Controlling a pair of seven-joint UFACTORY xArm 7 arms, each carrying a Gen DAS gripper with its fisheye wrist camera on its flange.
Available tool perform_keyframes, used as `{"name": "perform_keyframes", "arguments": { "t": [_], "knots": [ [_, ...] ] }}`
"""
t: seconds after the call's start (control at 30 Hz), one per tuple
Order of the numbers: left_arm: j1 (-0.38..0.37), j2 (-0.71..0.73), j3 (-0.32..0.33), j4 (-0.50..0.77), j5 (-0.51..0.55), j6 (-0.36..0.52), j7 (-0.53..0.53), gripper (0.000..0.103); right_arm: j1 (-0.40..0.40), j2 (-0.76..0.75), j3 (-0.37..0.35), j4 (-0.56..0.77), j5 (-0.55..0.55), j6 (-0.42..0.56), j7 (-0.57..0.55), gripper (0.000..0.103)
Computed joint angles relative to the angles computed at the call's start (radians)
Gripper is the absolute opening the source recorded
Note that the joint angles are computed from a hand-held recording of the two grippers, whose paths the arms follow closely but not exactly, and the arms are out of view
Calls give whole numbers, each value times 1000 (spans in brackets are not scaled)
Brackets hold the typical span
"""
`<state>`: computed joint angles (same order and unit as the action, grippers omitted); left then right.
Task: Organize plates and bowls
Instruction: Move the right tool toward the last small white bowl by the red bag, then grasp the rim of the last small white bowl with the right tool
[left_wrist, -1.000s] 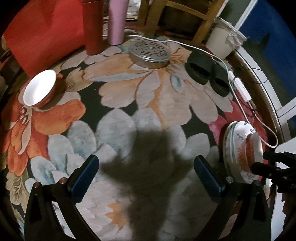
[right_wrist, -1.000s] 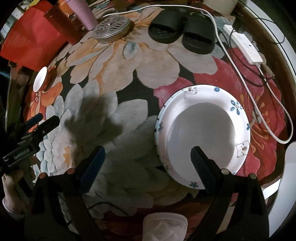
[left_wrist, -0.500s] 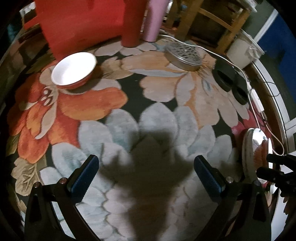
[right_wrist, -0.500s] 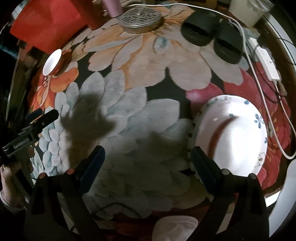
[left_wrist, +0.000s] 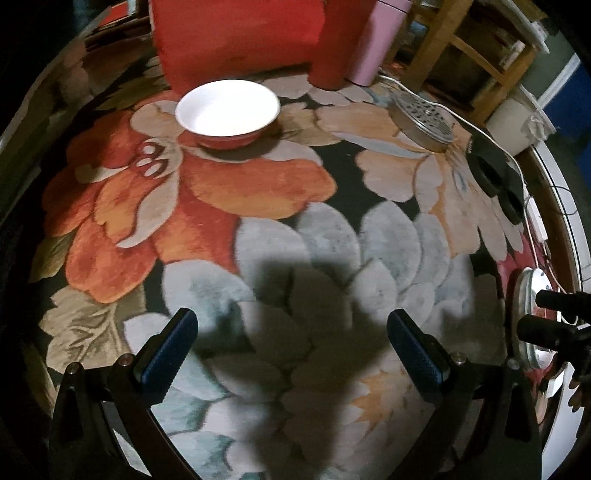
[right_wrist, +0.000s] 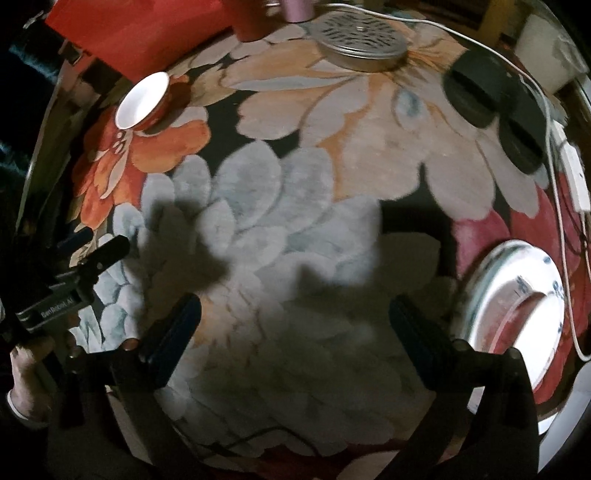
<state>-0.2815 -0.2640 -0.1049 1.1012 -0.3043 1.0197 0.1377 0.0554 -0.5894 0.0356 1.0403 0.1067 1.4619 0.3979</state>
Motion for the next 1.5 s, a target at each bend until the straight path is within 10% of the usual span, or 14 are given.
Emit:
{"name": "perform_keyframes", "arguments": {
  "t": [0.57, 1.13, 1.43, 1.5],
  "knots": [
    [75, 21, 45, -20, 28, -27, 9, 103, 59, 171, 30, 72, 26, -91, -25, 103],
    [148, 65, 75, -2, 56, -56, -4, 103, 77, 638, 32, 396, 75, -434, 69, 101],
    [173, 70, 89, 9, 35, -67, 1, 103, 71, 820, 41, 532, 127, -455, 145, 57],
    [178, 73, 91, 10, 33, -69, -1, 103, 69, 851, 50, 555, 154, -432, 135, 25]
  ]
}}
